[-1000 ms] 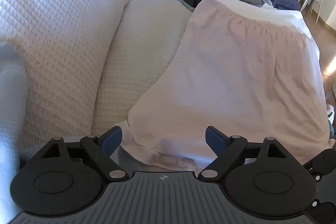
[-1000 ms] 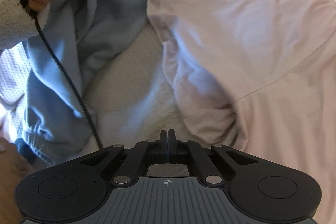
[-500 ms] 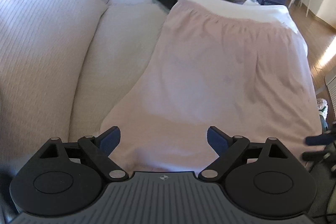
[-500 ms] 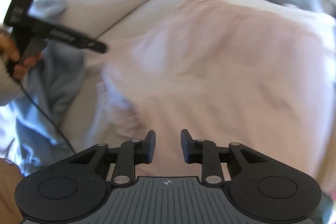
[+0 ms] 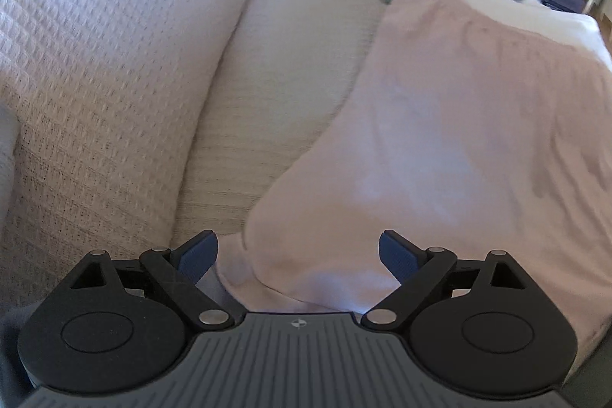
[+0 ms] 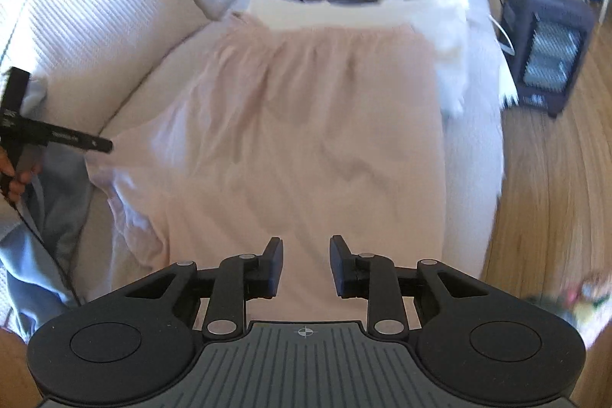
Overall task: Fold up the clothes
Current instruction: 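Smooth the pants flat with both grippers open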
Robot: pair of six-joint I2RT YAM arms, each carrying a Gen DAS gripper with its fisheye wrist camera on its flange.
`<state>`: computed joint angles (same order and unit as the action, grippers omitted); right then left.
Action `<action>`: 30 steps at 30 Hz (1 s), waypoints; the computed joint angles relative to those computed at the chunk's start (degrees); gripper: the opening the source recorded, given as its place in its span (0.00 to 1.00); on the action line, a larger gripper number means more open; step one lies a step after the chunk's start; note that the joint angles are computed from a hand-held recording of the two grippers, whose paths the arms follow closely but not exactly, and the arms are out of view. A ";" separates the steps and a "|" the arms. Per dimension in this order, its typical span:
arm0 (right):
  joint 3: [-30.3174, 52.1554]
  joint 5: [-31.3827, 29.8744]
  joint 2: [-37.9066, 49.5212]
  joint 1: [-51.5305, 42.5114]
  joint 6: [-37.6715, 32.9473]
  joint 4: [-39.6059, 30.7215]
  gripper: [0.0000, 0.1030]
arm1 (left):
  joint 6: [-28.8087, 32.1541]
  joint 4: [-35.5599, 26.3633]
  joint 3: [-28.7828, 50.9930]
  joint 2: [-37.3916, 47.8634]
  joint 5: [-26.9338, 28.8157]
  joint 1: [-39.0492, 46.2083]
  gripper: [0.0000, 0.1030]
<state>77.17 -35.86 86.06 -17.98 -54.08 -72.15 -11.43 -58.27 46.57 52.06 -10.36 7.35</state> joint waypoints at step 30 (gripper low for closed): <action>6.55 0.83 14.55 3.22 2.72 0.93 0.49 | 23.04 23.33 31.58 44.79 25.83 6.40 0.15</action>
